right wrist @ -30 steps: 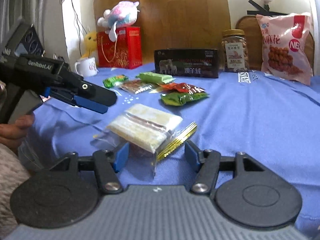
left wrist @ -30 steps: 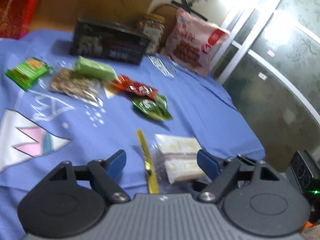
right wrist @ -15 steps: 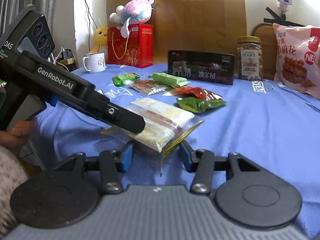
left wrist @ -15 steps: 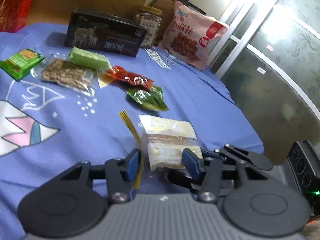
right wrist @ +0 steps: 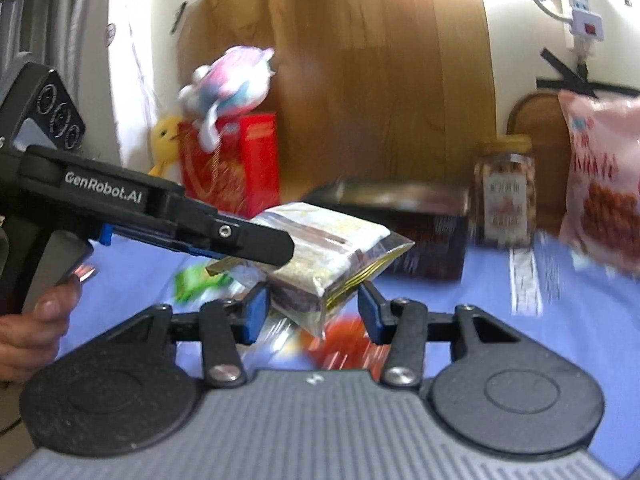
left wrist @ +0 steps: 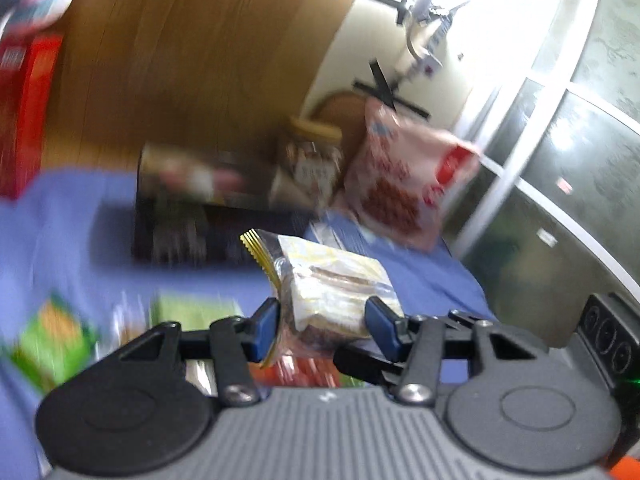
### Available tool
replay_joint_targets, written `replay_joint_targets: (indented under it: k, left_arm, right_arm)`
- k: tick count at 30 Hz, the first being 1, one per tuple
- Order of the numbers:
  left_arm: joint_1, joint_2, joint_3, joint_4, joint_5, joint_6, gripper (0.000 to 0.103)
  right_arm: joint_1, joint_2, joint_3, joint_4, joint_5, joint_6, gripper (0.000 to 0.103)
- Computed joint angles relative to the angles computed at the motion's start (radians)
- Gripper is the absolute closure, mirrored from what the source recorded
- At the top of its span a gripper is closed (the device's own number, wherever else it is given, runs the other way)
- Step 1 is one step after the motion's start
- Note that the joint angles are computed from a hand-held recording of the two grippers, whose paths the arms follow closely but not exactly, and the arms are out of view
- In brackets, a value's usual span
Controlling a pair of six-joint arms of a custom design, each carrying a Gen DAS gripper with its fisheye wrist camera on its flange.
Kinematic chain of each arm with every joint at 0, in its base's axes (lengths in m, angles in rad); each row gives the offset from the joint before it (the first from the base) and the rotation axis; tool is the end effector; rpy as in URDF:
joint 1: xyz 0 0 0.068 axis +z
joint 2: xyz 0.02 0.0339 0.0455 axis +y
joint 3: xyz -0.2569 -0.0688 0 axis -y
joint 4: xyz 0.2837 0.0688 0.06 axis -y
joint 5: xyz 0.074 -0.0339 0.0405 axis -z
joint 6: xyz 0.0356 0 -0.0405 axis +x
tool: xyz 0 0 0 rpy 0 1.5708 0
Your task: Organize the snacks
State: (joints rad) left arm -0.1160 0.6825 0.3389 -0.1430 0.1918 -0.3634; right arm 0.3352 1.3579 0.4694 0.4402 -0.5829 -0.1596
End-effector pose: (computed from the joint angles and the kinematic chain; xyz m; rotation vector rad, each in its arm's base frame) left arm 0.2021 -0.0304 0.1855 -0.1371 2.0798 -0.4920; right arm 0.2624 0.1121 0.1373 -0.8438 1.8215 0.6983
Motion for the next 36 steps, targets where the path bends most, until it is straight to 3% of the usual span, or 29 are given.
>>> replay_joint_targets:
  k: [5, 9, 15, 18, 21, 24, 29, 32, 35, 36]
  left_arm:
    - [0.099, 0.441, 0.255, 0.196, 0.036, 0.059, 0.055]
    - [0.147, 0.735, 0.437, 0.277, 0.059, 0.046, 0.055]
    - [0.136, 0.958, 0.56, 0.332, -0.07, 0.036, 0.055]
    - [0.15, 0.911, 0.51, 0.347, -0.063, 0.045, 0.053]
    - [0.192, 0.76, 0.385, 0.373, -0.036, 0.068, 0.048]
    - [0.239, 0.578, 0.265, 0.287, -0.028, 0.083, 0.047]
    - [0.199, 0.319, 0.059, 0.158, -0.193, 0.135, 0.047]
    - [0.171, 0.327, 0.041, 0.125, -0.212, 0.103, 0.047]
    - [0.144, 0.425, 0.072, 0.131, -0.198, 0.067, 0.049]
    - [0.126, 0.457, 0.08, 0.136, -0.208, 0.057, 0.054]
  right_arm:
    - [0.032, 0.267, 0.302, -0.001, 0.066, 0.033, 0.054]
    - [0.059, 0.453, 0.505, -0.031, 0.149, 0.01, 0.054]
    - [0.094, 0.613, 0.657, -0.047, 0.265, -0.015, 0.054]
    - [0.088, 0.583, 0.605, -0.006, 0.274, 0.003, 0.053]
    - [0.052, 0.493, 0.486, 0.041, 0.181, 0.054, 0.054]
    - [0.01, 0.43, 0.418, -0.022, 0.047, 0.078, 0.054]
    - [0.012, 0.366, 0.298, -0.085, -0.035, 0.082, 0.053]
    - [0.062, 0.385, 0.322, -0.155, 0.013, 0.089, 0.053]
    - [0.077, 0.466, 0.412, -0.237, -0.034, 0.157, 0.054]
    - [0.074, 0.484, 0.426, -0.239, -0.053, 0.199, 0.055]
